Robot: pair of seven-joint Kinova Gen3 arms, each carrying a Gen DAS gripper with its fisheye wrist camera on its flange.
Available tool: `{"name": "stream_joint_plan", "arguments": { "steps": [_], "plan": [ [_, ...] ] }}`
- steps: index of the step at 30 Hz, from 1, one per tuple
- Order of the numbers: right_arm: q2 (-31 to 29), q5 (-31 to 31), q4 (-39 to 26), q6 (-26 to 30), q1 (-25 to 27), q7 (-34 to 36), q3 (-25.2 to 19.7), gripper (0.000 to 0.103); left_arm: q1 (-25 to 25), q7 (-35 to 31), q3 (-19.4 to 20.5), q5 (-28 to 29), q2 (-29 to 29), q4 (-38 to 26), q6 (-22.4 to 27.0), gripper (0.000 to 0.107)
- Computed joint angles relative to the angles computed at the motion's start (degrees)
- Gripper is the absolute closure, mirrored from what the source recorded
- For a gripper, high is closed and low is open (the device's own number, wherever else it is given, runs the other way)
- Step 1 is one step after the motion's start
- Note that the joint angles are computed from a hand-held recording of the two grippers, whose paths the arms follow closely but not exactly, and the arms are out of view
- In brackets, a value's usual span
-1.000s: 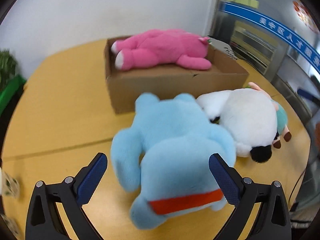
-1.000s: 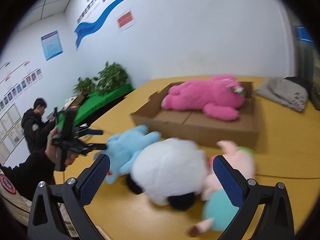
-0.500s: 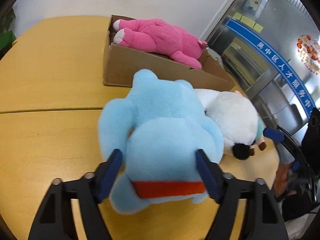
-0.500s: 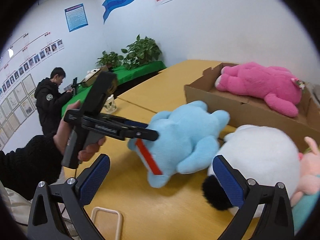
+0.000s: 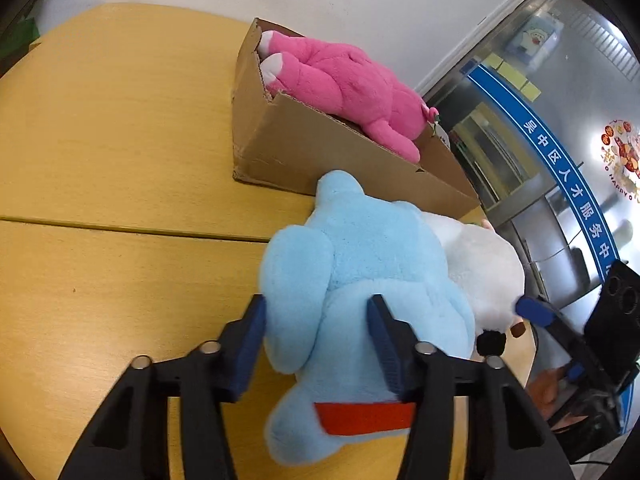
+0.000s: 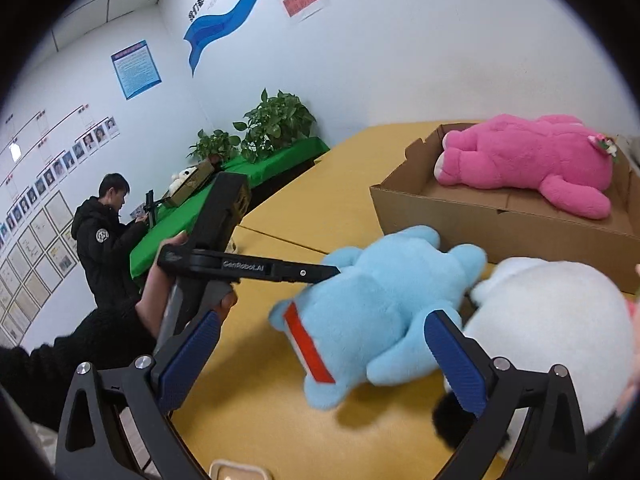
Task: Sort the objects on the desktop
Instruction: 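Grasp the light-blue bear with both grippers and lift it toward the box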
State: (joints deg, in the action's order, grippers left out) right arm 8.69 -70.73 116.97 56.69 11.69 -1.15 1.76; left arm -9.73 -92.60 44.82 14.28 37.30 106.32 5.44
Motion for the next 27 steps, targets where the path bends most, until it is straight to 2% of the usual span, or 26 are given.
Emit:
{"name": "stream_joint_plan", "arguments": {
  "steps": [1,2,3,5,7,10,15,18,19,21,23,25,27],
  "plan": [
    [1.1,0.9,-0.8,-1.5,-1.3,-1.0,-0.6,0.008,-0.4,-0.4,0.7,0.3,0.3,0.1,0.3,0.069],
    [2.0,1.9,-1.4,-2.5,-2.1,-1.9,-1.2,0.009,0.0,0.1,0.3,0.1,0.0,0.1,0.7,0.089],
    [3.0,2.9,-1.9,-2.9,-2.7,-2.8,-1.7,0.013,1.1,0.5,-0.9,0.4,-0.5,0.0,1.6,0.093],
    [4.4,3.9,-2.2,-3.4,-3.0,-3.2,-2.6,0.014,2.1,0.8,-2.0,1.4,-1.1,0.4,2.2,0.093],
    [4.1,3.7,-1.5,-3.0,-2.1,-1.7,-3.1,0.014,0.5,0.8,0.2,2.8,-1.9,2.8,0.4,0.093],
    [4.0,4.6,-1.0,1.8,0.5,-1.5,-2.2,0.014,1.0,2.8,0.5,3.5,-5.2,6.1,-0.9,0.093],
    [1.7,8.2,2.3,6.8,2.9,0.1,-0.3,0.014,-0.1,7.8,4.6,3.3,-10.5,12.7,-4.5,0.090],
    [0.6,9.4,4.1,10.2,4.6,1.8,1.3,0.014,1.9,10.9,3.4,2.1,-14.0,15.4,-5.5,0.084],
    [0.6,9.5,4.2,11.4,5.3,2.3,1.9,0.014,2.1,11.7,3.2,1.6,-14.7,16.2,-6.2,0.079],
    [0.1,8.9,4.6,14.1,8.0,3.5,4.0,0.014,3.0,13.3,1.9,0.6,-16.1,17.4,-7.2,0.059],
    [0.1,8.2,4.6,16.4,10.5,3.7,5.8,0.013,3.0,14.9,1.1,-0.5,-16.2,17.5,-7.6,0.031],
    [0.8,7.9,4.3,17.2,12.2,2.6,7.0,0.013,2.0,15.8,1.7,-2.6,-14.0,16.4,-7.5,0.023],
    [2.1,8.6,3.6,15.2,12.3,-1.0,7.2,0.013,3.6,16.4,-0.3,-4.5,-11.6,13.8,-5.7,0.023]
  ]
}}
